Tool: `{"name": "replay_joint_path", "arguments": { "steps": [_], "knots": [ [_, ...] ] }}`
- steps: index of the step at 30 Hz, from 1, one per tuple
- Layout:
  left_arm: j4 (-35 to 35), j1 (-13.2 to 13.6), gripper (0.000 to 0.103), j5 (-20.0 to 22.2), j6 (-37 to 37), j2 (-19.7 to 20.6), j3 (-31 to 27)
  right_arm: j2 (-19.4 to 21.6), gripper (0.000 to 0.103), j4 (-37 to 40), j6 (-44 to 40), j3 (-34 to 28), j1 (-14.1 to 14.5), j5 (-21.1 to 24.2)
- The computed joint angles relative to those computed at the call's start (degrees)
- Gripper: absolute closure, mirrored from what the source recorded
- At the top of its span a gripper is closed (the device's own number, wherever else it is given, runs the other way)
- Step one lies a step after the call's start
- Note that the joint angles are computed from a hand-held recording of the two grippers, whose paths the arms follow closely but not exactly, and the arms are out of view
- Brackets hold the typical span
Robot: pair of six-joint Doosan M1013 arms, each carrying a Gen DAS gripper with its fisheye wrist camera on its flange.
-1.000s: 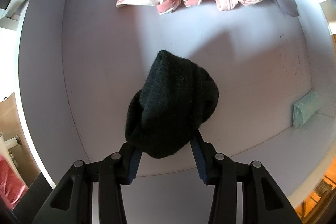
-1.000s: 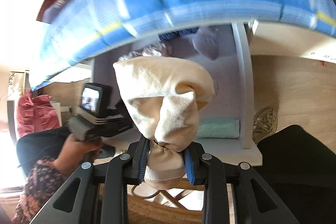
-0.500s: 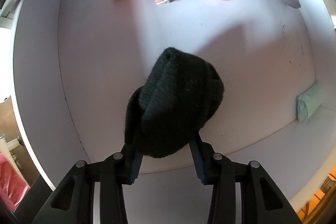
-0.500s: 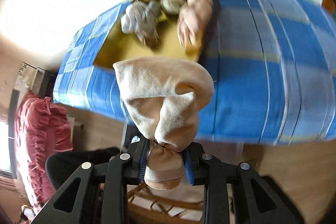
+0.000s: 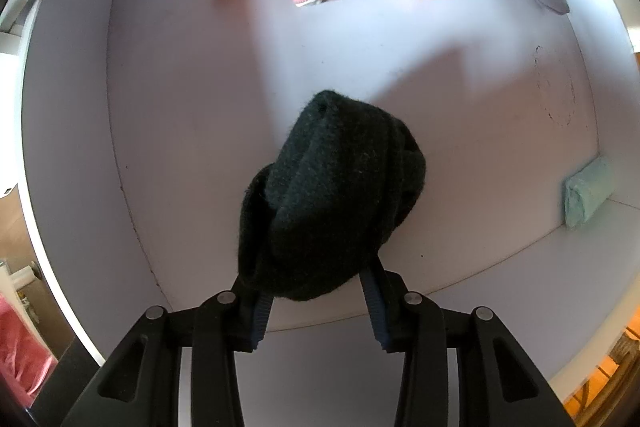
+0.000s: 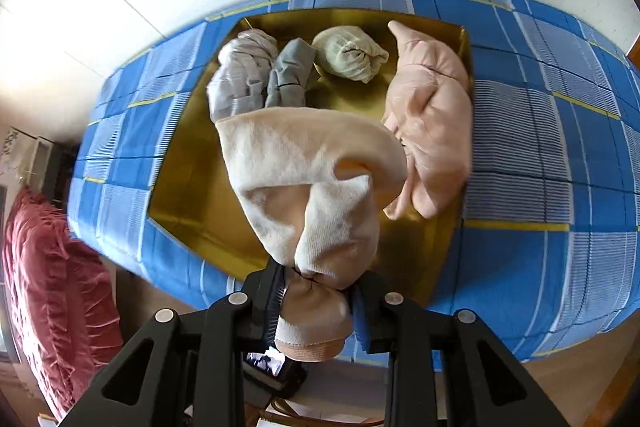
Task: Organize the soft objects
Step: 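Carry the peach cloth with the right gripper over the gold box, then open the right gripper to drop the peach cloth into the box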
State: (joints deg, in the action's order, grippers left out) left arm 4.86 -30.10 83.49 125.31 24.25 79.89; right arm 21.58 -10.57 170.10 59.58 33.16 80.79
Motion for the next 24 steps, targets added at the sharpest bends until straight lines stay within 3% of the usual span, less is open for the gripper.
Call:
{"name": "replay_joint_path", "arguments": {
  "steps": [15, 24],
  "knots": [
    [-0.7, 0.4, 0.062, 0.5, 0.3, 0.7, -1.0, 5.0, 0.07, -1.7, 0.1, -3.3, -3.4, 5.9],
    [-0.2, 0.4, 0.062, 0.2, 0.6, 0.8, -1.1, 1.9, 0.066, -7.4, 0.7, -0.7, -1.4, 1.8]
  ]
}}
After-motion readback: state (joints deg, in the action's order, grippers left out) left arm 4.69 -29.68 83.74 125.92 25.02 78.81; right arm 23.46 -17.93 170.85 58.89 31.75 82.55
